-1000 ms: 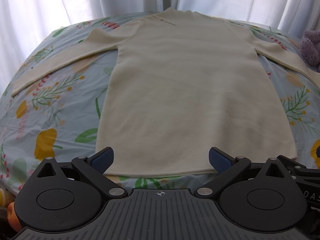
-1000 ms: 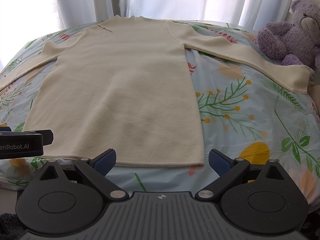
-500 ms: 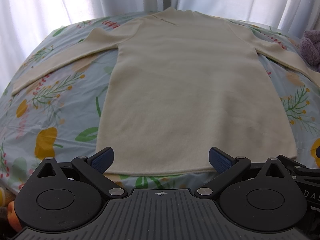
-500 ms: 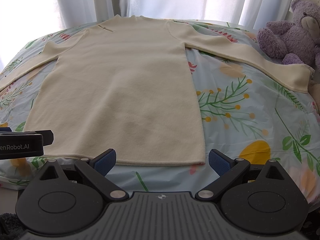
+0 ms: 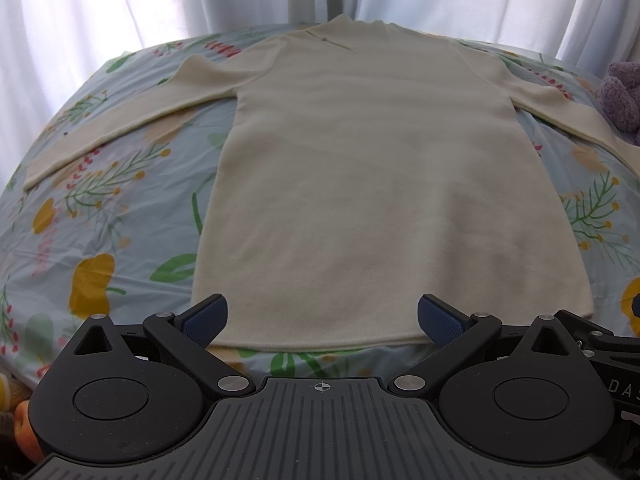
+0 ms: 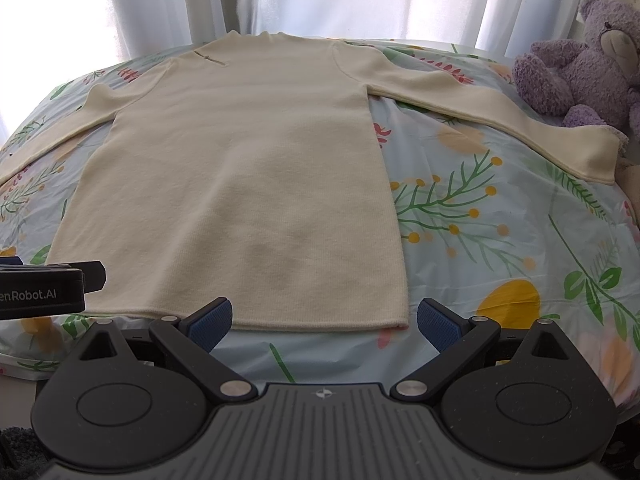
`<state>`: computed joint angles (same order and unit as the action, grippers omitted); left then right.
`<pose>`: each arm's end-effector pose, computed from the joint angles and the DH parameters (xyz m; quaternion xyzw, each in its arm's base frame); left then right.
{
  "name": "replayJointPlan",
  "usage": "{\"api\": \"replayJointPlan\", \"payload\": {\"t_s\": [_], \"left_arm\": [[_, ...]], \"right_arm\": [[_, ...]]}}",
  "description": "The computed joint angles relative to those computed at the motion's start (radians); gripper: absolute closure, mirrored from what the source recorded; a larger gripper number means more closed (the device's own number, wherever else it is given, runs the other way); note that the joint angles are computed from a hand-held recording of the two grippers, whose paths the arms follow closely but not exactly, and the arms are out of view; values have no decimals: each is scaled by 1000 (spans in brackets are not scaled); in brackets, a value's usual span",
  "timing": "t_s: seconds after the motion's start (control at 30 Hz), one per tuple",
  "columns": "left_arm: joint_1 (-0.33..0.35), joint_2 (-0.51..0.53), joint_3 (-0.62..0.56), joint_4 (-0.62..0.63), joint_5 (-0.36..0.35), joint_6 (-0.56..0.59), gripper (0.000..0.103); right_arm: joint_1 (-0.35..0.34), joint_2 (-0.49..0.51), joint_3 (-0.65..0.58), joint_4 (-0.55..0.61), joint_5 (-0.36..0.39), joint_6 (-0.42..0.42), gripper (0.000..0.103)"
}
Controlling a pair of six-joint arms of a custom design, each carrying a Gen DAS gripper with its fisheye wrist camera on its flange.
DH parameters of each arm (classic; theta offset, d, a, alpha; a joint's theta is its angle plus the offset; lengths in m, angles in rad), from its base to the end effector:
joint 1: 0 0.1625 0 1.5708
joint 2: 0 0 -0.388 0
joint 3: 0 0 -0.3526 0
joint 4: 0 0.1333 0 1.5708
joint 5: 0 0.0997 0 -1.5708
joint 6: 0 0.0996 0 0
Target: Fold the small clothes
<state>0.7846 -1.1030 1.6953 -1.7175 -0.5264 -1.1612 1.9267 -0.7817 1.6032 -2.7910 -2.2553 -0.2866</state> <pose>-0.2242 -0.5339 0.2238 -0.0493 0.8510 -0.2946 0.4319 0.2880 -0.5729 0.1453 0.2285 -0.8971 0.1978 0.3223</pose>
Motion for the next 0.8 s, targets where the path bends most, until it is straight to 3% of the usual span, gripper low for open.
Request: {"api": "replayJointPlan", "payload": {"t_s": [0.8], "left_arm": [[7,-10,9,-5,-6,3,0]], "right_arm": [[-11,-6,-3,11,20,-5,4]]}}
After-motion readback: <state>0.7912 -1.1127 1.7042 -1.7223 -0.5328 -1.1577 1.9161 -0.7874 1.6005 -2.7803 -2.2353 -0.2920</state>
